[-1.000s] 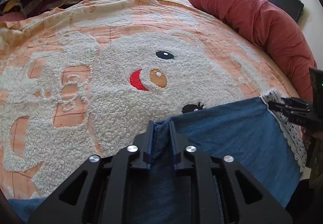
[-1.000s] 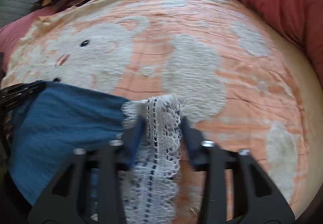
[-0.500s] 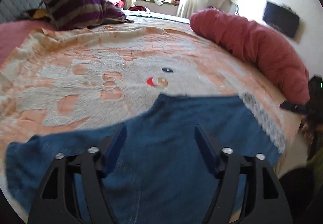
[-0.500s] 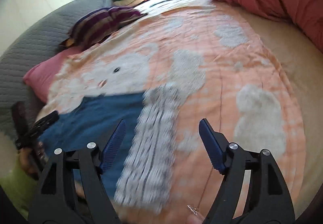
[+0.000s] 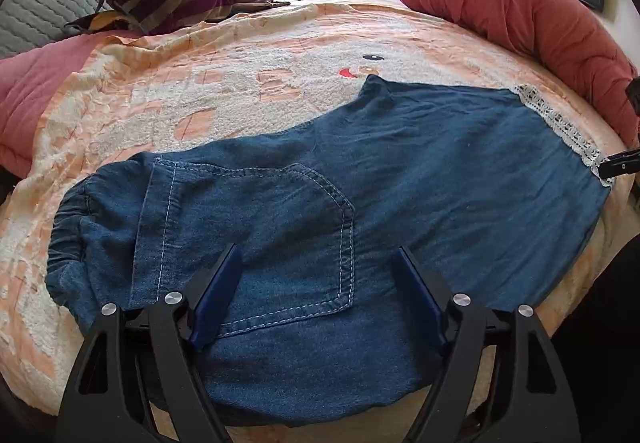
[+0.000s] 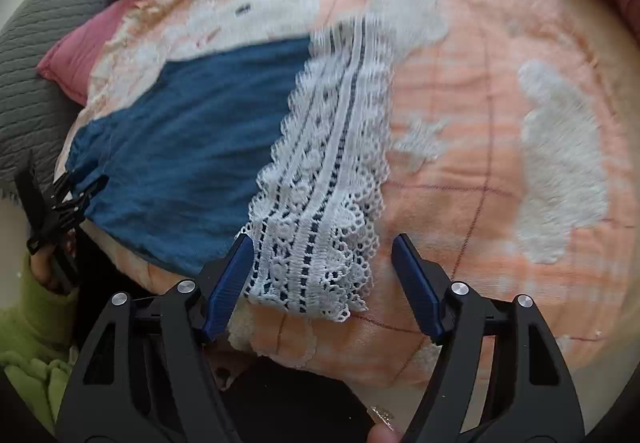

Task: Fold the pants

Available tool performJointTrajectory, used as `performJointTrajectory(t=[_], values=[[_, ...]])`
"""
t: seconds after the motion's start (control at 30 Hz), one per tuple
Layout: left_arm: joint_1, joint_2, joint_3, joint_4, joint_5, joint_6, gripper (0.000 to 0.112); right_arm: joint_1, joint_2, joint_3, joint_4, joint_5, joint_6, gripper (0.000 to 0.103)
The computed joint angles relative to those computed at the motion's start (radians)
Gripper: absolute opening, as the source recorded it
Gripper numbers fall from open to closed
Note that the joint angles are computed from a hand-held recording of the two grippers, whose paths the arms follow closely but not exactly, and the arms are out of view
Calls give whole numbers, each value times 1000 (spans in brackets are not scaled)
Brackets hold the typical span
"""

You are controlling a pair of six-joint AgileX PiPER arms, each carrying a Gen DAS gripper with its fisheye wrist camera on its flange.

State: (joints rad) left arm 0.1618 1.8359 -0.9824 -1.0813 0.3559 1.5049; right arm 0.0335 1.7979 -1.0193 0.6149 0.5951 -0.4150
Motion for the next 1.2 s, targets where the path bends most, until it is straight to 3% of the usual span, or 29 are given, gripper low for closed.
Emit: performJointTrajectory(t=[0.17, 0.23, 0.33, 0.6, 0.7, 0.73, 0.83, 0.9, 0.97, 1.03, 1.13, 1.2], values=[[7, 3, 4, -43, 0, 36, 77, 28, -16, 18, 40, 5, -92, 19], [9, 5, 4, -49, 6, 40, 77, 51, -55, 37, 3, -15, -59, 13], [10, 12, -5, -45, 17, 33, 77, 58, -81, 55, -93, -40, 42, 12], [25, 29, -10, -107, 38, 99, 78, 76, -46, 44, -218, -44, 182, 20], [38, 10, -6, -74, 66, 52, 77, 80, -76, 59, -248, -46, 241, 32], [49, -7, -4, -58, 94, 25, 83, 85, -92, 64, -282, -49, 289, 41], [78, -59, 8, -102, 166, 45, 84, 111, -203, 120, -320, -109, 387, 46], [58, -64, -1, -92, 161, 27, 84, 167, -269, 139, -375, -170, 473, 53], [22, -51, -20, -47, 141, -33, 84, 251, -273, 113, -546, -206, 661, 58], [-11, -27, -46, 4, 141, -93, 85, 323, -232, 63, -640, -220, 769, 61], [-78, 13, -79, 168, 38, -258, 85, 414, -105, -66, -743, -207, 888, 66], [-78, 48, -109, 243, 21, -342, 85, 454, -20, -145, -766, -195, 910, 68]])
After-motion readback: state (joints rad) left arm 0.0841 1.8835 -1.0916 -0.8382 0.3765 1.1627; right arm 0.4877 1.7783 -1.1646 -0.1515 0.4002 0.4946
